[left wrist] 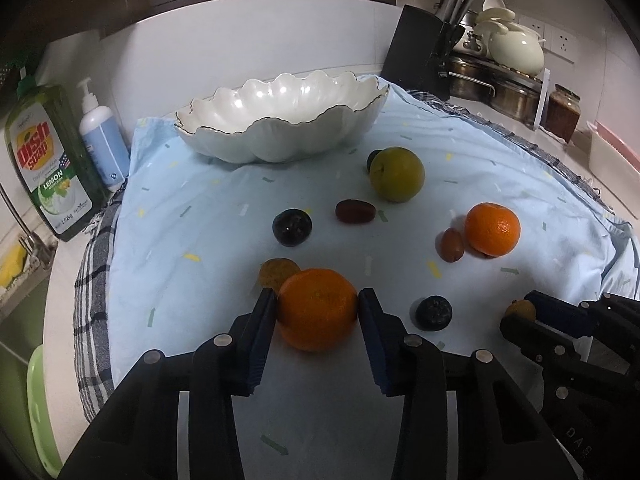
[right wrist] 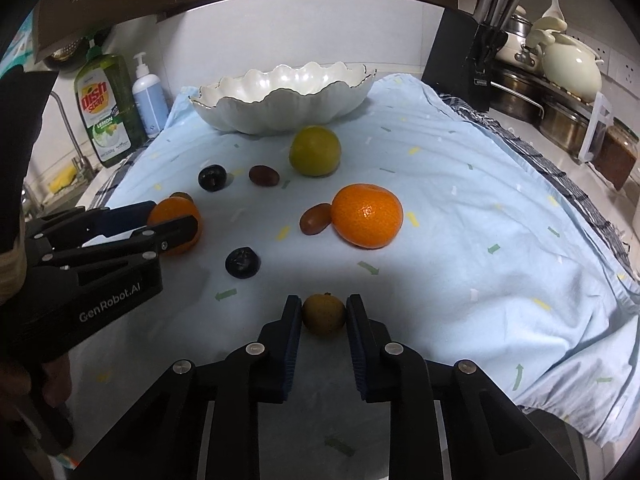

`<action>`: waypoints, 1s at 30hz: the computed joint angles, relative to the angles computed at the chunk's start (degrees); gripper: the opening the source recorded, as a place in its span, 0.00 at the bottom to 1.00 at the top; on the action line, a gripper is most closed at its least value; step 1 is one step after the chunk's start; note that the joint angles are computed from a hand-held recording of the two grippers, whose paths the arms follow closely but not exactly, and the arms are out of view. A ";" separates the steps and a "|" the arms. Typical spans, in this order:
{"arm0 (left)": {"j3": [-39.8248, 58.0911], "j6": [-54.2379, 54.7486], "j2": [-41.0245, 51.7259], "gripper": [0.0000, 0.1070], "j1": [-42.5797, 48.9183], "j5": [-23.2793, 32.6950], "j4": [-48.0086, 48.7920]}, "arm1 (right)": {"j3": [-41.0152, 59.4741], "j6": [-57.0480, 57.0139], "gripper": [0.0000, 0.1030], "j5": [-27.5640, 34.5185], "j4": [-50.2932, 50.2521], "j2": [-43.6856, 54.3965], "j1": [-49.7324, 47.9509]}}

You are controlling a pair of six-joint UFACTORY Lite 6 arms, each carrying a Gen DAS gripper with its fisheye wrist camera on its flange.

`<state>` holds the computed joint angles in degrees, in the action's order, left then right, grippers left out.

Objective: Organize fruits
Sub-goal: 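Close the left tool on the orange while the right tool grasps the small olive fruit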

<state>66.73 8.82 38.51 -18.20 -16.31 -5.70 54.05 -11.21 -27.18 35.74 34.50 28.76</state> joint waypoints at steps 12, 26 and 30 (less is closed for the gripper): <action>-1.76 -7.84 -1.89 0.36 1.28 -0.48 8.61 | 0.44 -2.17 0.24 -0.86 1.59 -1.74 0.56; -6.87 -6.75 -13.09 0.35 1.94 -1.86 7.21 | 0.78 -3.11 0.24 -0.38 -0.60 -7.93 -0.19; -5.94 -5.07 -15.21 0.35 1.38 -0.31 3.57 | 2.08 -1.88 0.24 1.66 -5.50 -9.87 -2.20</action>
<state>60.79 3.75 23.30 -16.82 -16.63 -2.13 56.14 -13.10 -25.52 30.25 24.63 26.56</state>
